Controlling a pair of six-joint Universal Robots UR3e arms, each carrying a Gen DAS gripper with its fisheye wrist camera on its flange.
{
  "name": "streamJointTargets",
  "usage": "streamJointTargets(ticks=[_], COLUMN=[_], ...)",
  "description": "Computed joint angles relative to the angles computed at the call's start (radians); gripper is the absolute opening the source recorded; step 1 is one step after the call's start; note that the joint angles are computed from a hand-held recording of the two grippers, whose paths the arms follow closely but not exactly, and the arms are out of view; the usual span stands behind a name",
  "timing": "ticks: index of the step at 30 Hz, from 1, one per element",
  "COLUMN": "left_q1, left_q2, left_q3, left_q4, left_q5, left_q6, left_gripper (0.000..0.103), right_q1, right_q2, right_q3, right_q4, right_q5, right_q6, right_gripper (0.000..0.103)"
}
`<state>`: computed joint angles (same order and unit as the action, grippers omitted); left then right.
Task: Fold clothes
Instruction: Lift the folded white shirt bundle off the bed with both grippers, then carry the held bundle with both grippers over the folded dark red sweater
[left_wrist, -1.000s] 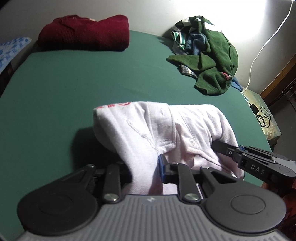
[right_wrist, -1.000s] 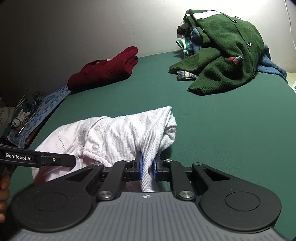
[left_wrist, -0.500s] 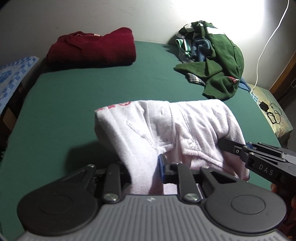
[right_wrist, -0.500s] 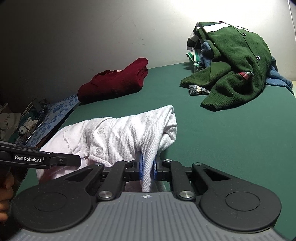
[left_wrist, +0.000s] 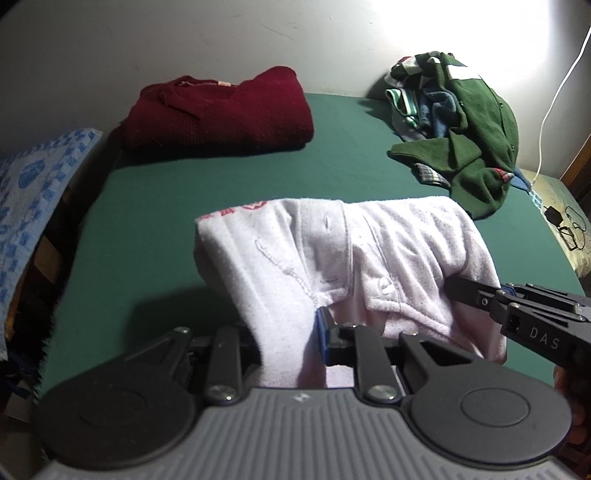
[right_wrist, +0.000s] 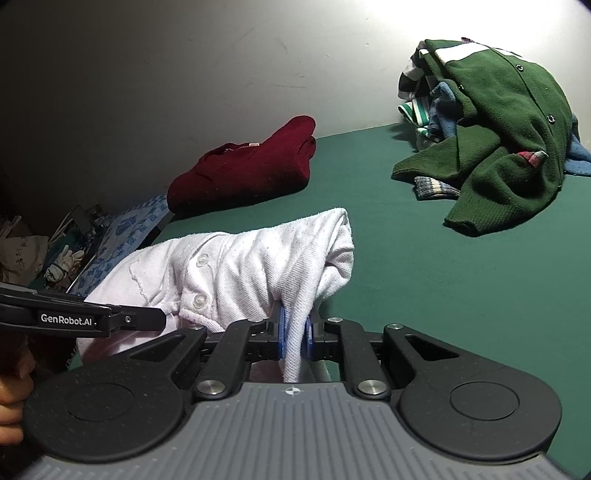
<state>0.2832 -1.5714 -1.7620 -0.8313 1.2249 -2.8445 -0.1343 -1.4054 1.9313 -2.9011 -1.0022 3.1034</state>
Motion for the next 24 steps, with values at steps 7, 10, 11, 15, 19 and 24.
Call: streamJointTargets(ticks=[7,10,11,15,19,24], left_q1=[0.042,0.063,0.070,0.092,0.104,0.108], left_q2=[-0.091,-0.130,-0.142,-0.199,-0.244,-0.301], left_q3=[0.099,0.148,0.164,0.262,0.339,0.419], left_q4=[-0.032,-0.046,-0.050,-0.086,-0.101,-0.116], left_q5=[-0.019,-0.035,-0.042,-0.066,-0.077,-0.069], left_q6=[0.039,0.060,0.067,0.098,0.118,0.111], left_gripper=[0.018,0.018,0.018,0.018,0.018,0.018], right_q1=[0.115,0.166,0.182,0.239,0.278,0.299], right_q2=[0.122,0.163,0.178,0.237,0.293,0.359], right_q3=[-0.158,-0.230,-0.255,-0.359,-0.451,-0.557], right_q4=[-0.022,-0.014,-0.013,-0.004,0.001,0.033], right_q5=[-0.113,-0.168,-0.187,-0.256,-0.308,-0.324], right_q6=[0.075,0.100,0.107,0.147,0.174,0.175], right_gripper=[0.012,0.012,0.012,0.012,0.012,0.012])
